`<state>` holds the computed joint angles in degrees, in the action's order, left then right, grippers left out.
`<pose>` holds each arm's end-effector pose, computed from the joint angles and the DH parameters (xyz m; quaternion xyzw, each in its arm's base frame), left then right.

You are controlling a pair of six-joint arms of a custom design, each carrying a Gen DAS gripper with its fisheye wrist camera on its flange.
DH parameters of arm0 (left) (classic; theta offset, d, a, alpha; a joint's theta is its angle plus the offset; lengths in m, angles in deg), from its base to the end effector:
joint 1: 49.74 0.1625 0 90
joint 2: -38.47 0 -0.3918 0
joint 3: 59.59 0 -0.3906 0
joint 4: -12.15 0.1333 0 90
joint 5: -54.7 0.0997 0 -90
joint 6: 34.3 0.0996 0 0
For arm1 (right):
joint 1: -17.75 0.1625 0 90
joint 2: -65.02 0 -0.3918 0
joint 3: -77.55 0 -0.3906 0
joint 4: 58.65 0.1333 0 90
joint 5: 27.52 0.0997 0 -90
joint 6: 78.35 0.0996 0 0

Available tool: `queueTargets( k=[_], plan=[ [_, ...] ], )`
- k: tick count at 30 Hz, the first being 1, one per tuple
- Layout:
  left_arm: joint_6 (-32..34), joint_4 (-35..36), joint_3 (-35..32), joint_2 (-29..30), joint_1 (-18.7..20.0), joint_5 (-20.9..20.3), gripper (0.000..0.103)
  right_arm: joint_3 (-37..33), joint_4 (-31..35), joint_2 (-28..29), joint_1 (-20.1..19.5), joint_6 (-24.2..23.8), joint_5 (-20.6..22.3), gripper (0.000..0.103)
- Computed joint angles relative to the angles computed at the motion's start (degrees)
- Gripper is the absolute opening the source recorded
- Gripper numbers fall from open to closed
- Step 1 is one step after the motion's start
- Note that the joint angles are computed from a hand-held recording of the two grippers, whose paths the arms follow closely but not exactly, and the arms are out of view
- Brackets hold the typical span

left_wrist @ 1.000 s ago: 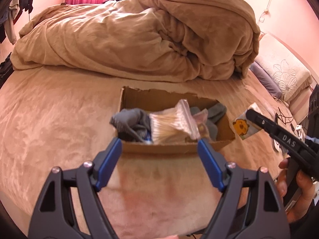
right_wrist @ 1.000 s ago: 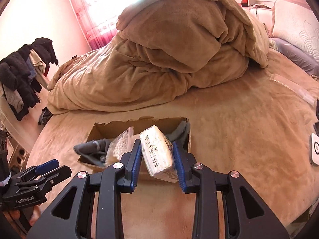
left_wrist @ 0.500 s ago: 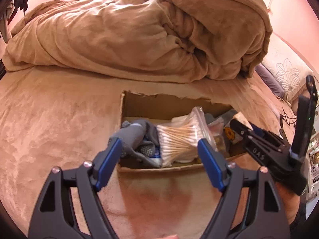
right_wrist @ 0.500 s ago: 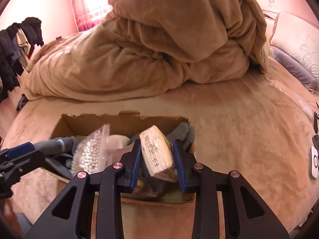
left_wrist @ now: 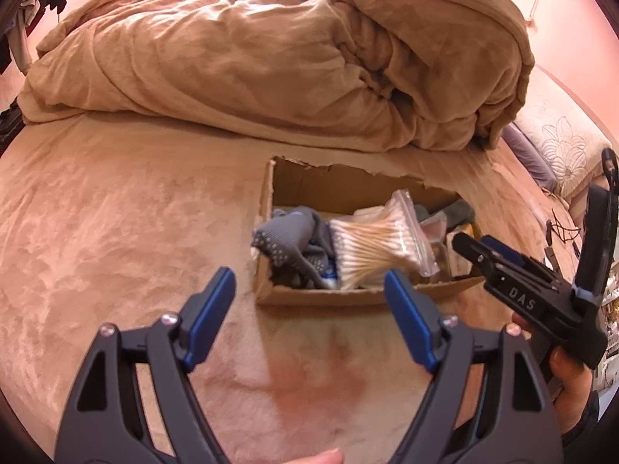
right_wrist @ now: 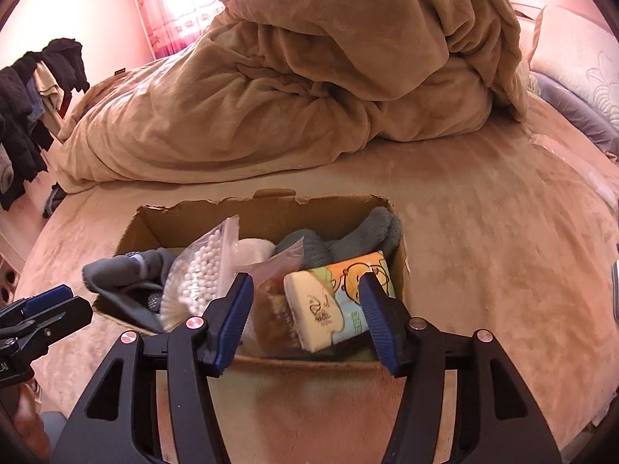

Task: Organize objects

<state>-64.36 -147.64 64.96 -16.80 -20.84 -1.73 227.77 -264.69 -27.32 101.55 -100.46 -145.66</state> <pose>-0.3133 -0.3881 0.0371 0.2549 0.9228 -0.2092 0.1991 0.0514 -0.3263 0.2615 0.0003 -0.8559 0.4052 0.3213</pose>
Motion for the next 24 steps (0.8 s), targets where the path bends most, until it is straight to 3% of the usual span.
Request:
queueTargets(
  k=[4, 14, 24],
  plan=[
    [-1.3, 0.41, 1.89, -2.46, -1.92, 0.87, 0.087, 0.56, 2.71, -2.58, 2.18, 0.68, -1.43, 0.06],
    [-7.08, 4.67, 6.49, -8.41, -7.4, 2.28, 0.087, 3.57, 10.87, -11.25, 8.6, 4.48, -3.7, 0.061],
    [-14.43, 9.75, 10.97, -14.73, -14.21, 2.58, 0.087, 6.0, 23.45, -19.25, 21.68, 10.73, -12.07, 0.061]
  ],
)
